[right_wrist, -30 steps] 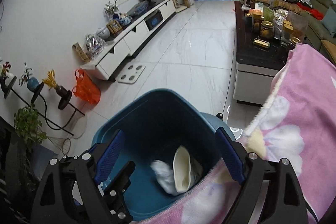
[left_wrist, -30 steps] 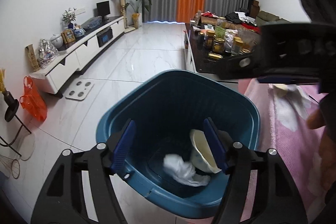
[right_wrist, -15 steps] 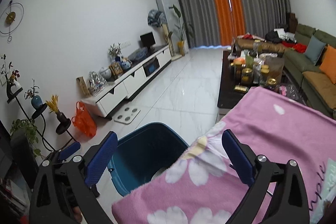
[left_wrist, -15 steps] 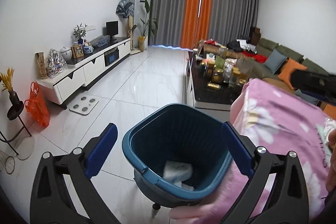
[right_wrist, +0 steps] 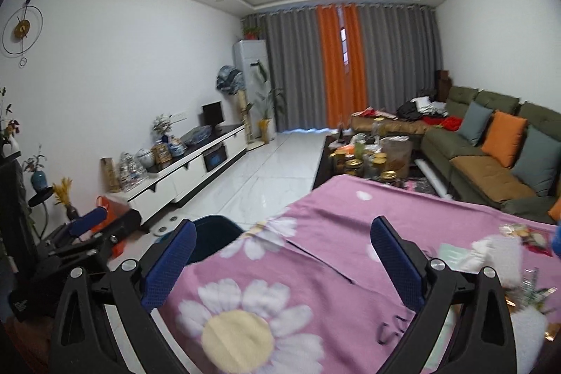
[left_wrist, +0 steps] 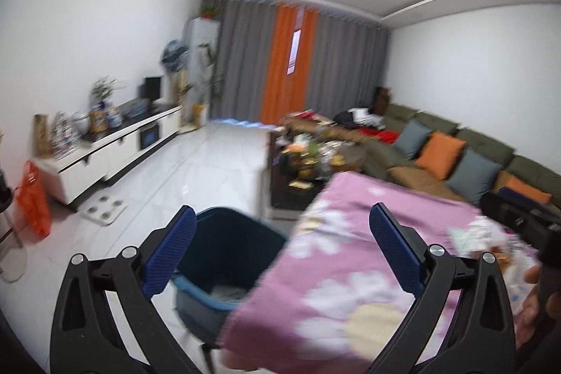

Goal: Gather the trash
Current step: 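Move both tools back over the table toward the remaining trash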

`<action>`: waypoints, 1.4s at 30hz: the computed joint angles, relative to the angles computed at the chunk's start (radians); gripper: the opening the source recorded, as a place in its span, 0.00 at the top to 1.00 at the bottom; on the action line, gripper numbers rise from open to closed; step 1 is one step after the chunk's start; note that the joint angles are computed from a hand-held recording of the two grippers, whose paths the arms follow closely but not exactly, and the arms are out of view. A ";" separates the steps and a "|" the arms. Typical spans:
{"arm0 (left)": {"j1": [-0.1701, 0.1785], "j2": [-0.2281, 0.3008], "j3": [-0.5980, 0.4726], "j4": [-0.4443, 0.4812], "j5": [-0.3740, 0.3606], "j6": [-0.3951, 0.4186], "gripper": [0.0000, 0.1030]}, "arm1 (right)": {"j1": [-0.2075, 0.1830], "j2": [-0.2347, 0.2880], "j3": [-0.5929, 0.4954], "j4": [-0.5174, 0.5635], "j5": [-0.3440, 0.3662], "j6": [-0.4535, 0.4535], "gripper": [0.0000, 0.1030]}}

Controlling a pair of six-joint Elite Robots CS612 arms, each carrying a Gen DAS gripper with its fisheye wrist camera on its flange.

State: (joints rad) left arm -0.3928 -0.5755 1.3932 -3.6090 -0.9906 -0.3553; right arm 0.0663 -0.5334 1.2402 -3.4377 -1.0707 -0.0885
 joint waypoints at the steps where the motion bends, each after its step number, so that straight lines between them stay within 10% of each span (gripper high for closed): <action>1: -0.010 -0.004 0.007 -0.022 -0.012 0.010 0.05 | -0.009 -0.008 0.028 -0.041 -0.010 0.008 0.07; 28: -0.144 0.039 -0.011 -0.168 -0.357 0.218 0.05 | -0.126 -0.108 0.416 -0.431 -0.376 0.142 0.07; 42: -0.149 0.049 -0.022 -0.155 -0.403 0.248 0.05 | -0.131 -0.116 0.460 -0.431 -0.413 0.205 0.07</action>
